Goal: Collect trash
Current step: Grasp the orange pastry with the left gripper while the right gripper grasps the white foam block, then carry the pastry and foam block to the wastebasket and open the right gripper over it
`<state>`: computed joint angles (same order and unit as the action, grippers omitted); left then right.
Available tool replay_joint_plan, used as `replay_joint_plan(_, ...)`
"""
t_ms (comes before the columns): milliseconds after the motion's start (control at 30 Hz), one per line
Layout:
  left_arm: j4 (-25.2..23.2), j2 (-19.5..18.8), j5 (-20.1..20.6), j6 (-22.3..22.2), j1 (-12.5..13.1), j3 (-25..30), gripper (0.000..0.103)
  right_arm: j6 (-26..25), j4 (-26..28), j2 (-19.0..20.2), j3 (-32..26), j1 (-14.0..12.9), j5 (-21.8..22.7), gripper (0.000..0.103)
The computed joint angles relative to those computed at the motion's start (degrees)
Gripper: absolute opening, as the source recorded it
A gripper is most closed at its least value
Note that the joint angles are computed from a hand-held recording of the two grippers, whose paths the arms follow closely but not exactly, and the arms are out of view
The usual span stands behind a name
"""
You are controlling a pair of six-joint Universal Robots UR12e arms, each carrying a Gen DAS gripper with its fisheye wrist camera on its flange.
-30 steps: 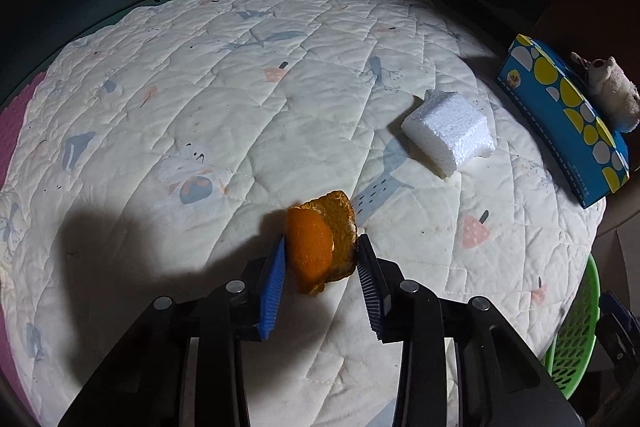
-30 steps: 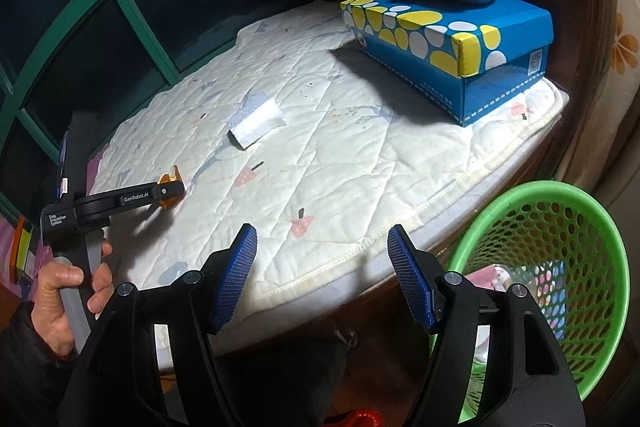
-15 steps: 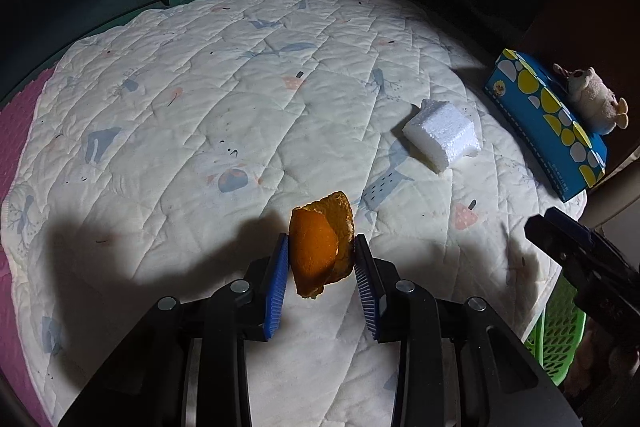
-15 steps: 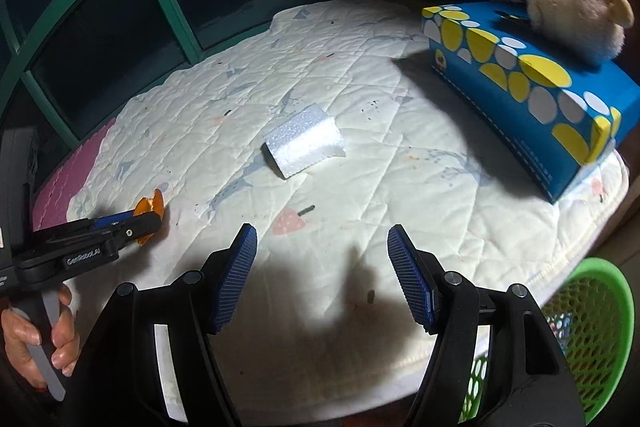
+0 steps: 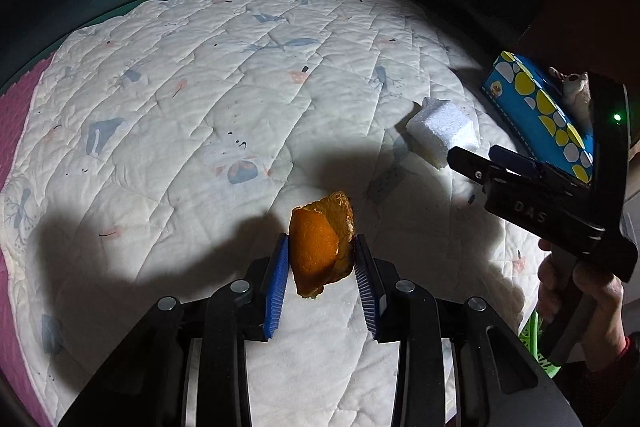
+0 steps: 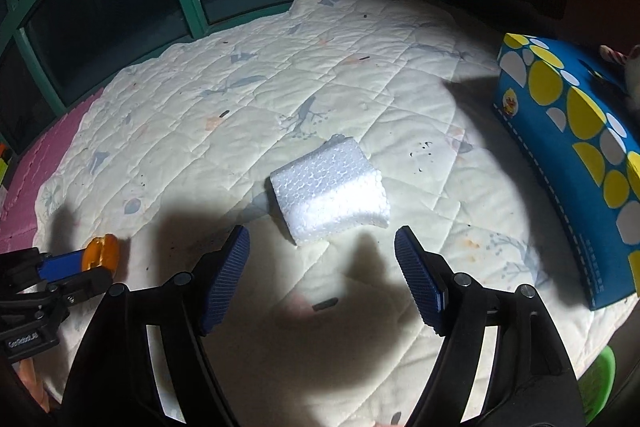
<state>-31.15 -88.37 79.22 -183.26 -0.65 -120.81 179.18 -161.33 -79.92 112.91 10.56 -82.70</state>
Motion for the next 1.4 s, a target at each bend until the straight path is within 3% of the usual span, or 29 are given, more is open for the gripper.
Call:
replay_joint_plan(367, -0.95, 0.04, -1.37, 0.43, 0.37, -0.02, 0.032, -2.21, 1.64, 2.91, -2.78, 0.69, -3.69, 0.075)
replay_joint_plan(600, -1.09, 0.11, -1.45, 0.33, 0.61, -0.16, 0.032, -1.05, 1.49, 2.83, -2.60, 0.32, -3.03, 0.068)
replay_joint_plan(1000, -1.16, 0.09, -1.92, 0.23, 0.78, -0.23, 0.032, 3.07, 0.13, 2.43, -2.53, -1.61, 1.90, 0.073)
replay_joint_plan(1167, -1.42, -0.05, -2.35, 0.57, 0.85, -0.19, 0.032, 5.13, -0.74, 3.20, -3.47, -1.52, 0.14, 0.073)
replay_joint_plan(1267, -1.62, -0.08, -2.53, 0.91, 0.84, -0.11, 0.032, 5.93, -0.74, 3.67, -4.16, -1.30, -0.97, 0.065)
replay_joint_plan(1400, -1.56, -0.07, -2.49, 0.93, 0.82, -0.09, 0.032, 6.51, -0.66, 3.87, -4.54, -1.15, -2.16, 0.045)
